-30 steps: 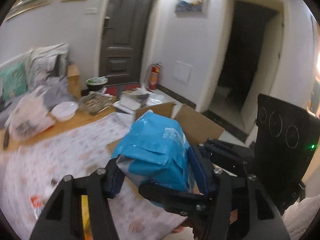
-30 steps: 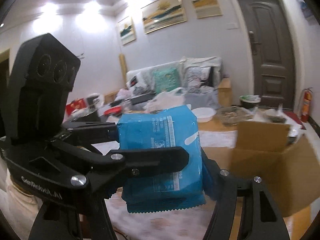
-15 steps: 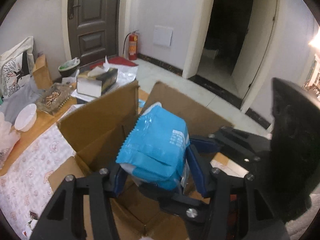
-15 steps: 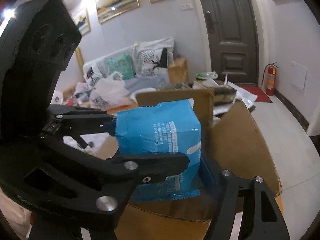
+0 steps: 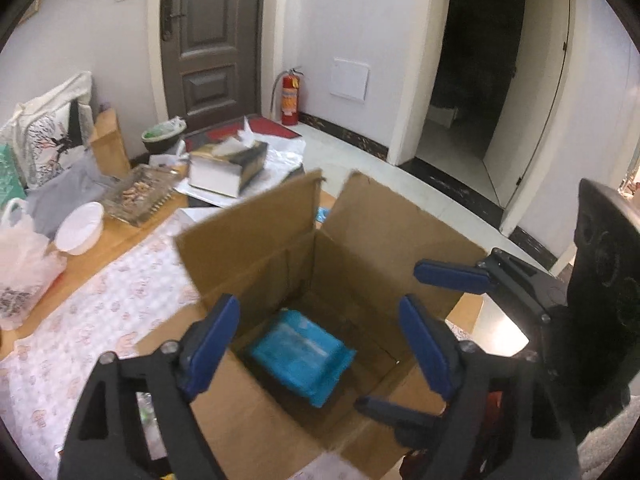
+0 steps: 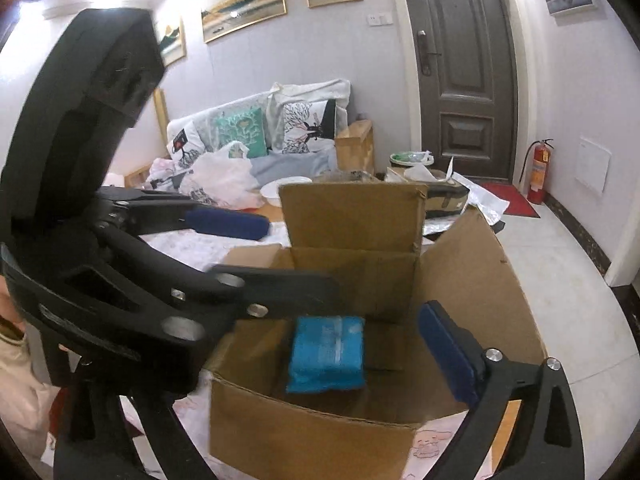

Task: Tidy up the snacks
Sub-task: 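Open the right gripper to drop the blue packet in the box, then grasp the white printed snack bag with the left gripper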

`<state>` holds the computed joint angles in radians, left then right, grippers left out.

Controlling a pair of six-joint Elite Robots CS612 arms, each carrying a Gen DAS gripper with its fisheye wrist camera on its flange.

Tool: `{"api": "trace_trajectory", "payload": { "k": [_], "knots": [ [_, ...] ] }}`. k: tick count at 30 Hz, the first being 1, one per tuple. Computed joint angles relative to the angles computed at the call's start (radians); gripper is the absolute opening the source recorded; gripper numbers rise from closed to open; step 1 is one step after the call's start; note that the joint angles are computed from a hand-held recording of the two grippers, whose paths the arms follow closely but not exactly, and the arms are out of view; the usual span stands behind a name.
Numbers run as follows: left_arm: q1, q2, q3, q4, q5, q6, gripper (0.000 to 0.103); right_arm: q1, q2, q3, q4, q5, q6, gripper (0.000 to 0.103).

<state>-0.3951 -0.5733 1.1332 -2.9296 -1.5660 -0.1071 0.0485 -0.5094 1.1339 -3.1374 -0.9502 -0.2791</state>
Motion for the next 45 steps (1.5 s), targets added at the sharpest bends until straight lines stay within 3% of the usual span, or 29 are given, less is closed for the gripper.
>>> {"api": "trace_trajectory", "payload": {
  "k": [3, 9, 13, 16, 22, 27, 33, 43, 45],
  "knots": [
    [-0.002, -0.045, 0.07, -0.055, 0.049, -0.008, 0.082, 0.009, -0.015, 0.021, -0.043, -0.028, 0.019, 0.103],
    [0.005, -0.147, 0.244, -0.2, 0.146, -0.03, 0.085, 0.034, -0.045, 0.065, -0.118, -0.026, 0.026, 0.103],
    [0.013, -0.204, 0.357, -0.28, 0.207, -0.049, 0.09, 0.054, -0.062, 0.083, -0.114, 0.052, 0.042, 0.103],
    [0.027, -0.238, 0.438, -0.336, 0.239, -0.07, 0.09, 0.078, -0.071, 0.091, -0.075, 0.081, -0.021, 0.103],
    [0.065, -0.264, 0.553, -0.404, 0.27, -0.131, 0.09, 0.143, -0.07, 0.093, 0.02, 0.064, -0.162, 0.103],
    [0.117, -0.242, 0.593, -0.445, 0.219, -0.203, 0.09, 0.196, -0.052, 0.061, 0.126, 0.005, -0.258, 0.103],
    [0.18, -0.174, 0.548, -0.422, 0.082, -0.258, 0.09, 0.236, 0.001, -0.033, 0.321, -0.022, -0.359, 0.103],
    [0.239, -0.064, 0.438, -0.38, -0.081, -0.319, 0.09, 0.269, 0.161, -0.311, 0.575, -0.048, -0.387, 0.103],
    [0.252, -0.044, 0.413, -0.38, -0.144, -0.326, 0.089, 0.272, 0.191, -0.37, 0.625, -0.054, -0.381, 0.103]
  ]
}}
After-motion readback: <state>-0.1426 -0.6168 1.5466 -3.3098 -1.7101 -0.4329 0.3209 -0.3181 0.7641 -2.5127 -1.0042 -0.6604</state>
